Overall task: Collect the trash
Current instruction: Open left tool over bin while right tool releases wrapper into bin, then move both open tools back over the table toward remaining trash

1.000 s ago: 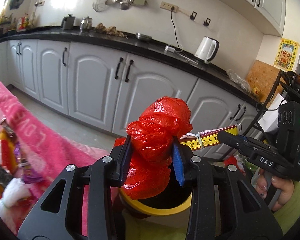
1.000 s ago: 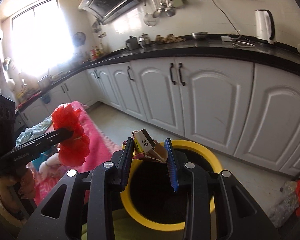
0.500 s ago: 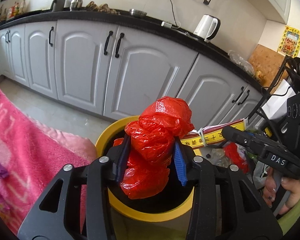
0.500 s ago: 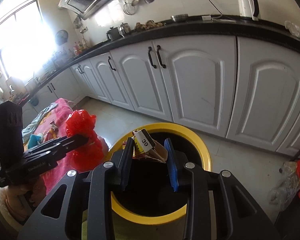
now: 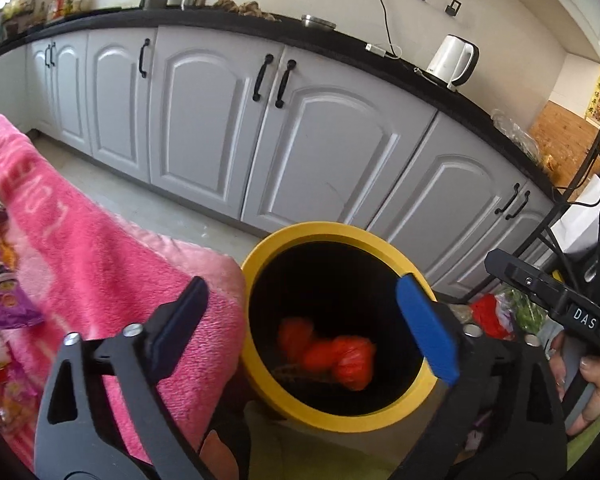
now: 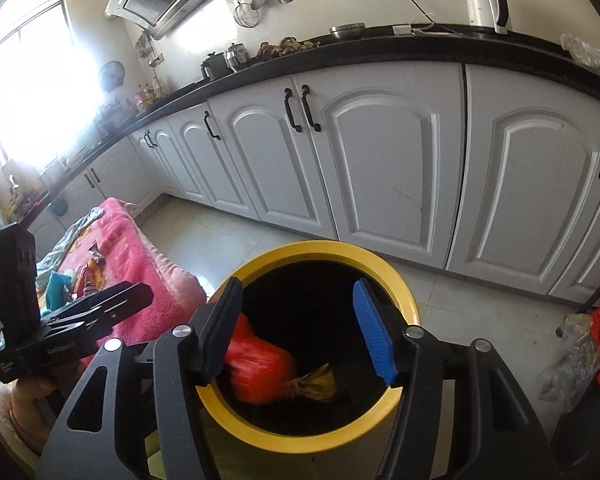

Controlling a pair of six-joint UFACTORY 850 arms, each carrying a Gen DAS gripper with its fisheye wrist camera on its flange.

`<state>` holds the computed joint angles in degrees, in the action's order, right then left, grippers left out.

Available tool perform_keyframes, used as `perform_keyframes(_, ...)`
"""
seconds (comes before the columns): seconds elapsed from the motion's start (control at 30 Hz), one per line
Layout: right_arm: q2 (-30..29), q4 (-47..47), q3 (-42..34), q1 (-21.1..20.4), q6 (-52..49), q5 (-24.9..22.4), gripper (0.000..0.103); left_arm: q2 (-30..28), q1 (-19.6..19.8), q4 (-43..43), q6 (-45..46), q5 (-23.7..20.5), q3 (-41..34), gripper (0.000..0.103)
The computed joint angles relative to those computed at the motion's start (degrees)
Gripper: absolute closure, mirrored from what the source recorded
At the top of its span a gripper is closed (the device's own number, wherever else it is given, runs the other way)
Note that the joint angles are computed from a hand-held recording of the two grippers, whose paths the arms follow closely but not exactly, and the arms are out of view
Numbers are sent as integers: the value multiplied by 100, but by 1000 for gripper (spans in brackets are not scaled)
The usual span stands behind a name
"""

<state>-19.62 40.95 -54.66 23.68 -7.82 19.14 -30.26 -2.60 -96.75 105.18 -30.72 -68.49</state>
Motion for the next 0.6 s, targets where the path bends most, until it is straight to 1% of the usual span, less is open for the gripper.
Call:
perform_keyframes(0.07, 16, 70, -11, 47, -123, 63, 40, 101, 15, -159, 207, 30, 98, 11)
perform_keyframes(0.23, 92, 274, 19, 156, -423, 259, 31, 310, 75, -462, 548, 56, 286, 11)
perform_keyframes(0.37, 139, 313, 34, 238, -532, 401, 29, 464, 148, -620, 675, 70, 406, 11)
perform_keyframes(0.6, 218, 288, 29, 387, -659, 560, 28, 711, 334, -834, 873, 56, 620, 11)
